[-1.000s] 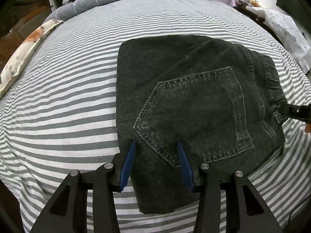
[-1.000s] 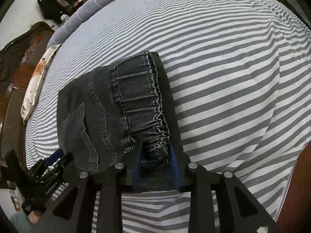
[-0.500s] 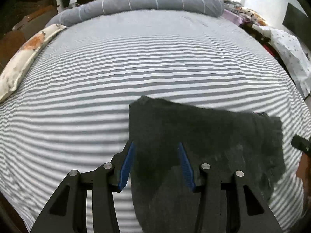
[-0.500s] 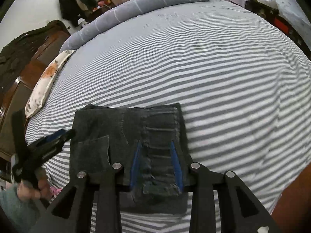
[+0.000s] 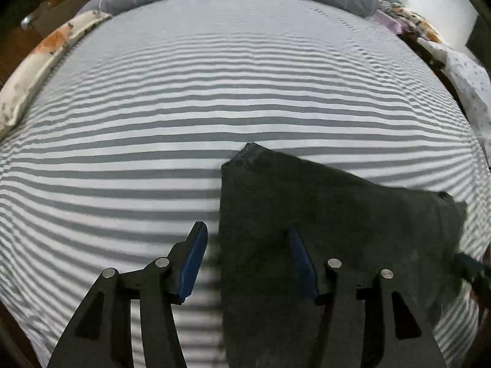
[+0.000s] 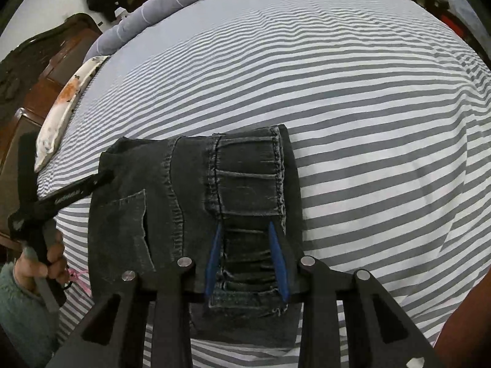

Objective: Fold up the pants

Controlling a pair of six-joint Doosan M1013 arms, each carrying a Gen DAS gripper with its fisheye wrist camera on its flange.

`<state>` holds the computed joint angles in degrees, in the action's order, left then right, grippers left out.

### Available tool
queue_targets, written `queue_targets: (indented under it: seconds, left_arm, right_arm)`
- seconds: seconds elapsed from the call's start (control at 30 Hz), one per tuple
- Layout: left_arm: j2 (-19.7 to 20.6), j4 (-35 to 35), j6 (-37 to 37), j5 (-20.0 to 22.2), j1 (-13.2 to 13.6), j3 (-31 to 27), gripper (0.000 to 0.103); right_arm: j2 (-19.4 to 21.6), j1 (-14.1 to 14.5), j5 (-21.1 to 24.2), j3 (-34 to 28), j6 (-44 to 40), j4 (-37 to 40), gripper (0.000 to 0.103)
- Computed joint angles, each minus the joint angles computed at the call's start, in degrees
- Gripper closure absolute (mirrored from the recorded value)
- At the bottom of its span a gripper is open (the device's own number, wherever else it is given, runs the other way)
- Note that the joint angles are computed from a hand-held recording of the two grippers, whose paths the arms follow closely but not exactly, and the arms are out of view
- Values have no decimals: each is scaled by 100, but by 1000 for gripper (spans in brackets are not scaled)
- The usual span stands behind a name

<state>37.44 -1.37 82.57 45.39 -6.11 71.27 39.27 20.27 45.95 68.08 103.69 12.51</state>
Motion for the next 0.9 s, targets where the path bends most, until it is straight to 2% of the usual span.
queue_targets:
  seconds: [0.13, 0.33, 0.43, 0.67, 0.77, 0.9]
  left_arm:
    - [-551, -209, 540, -342, -10, 757, 46]
    - [-1064, -642, 1059, -396, -61, 1549, 46]
    - [-1097, -499, 1120, -295, -167, 1685, 46]
    - [-998, -433, 1077, -182, -224, 1784, 46]
    - [-955, -500, 1084, -169, -217, 1779, 46]
    - [-956, -644, 1129, -139, -191, 1781, 46]
  right_arm:
    - [-134, 36, -72, 185, -79, -62, 73]
    - [-406, 62, -271, 680, -79, 36, 70]
    - [-447, 82, -218, 773, -43, 0, 64]
    - [-358, 72, -82, 838, 12, 161, 63]
    - [-278, 75, 132, 750, 180, 5, 62]
    - [-281, 30, 110, 776, 70, 229, 60]
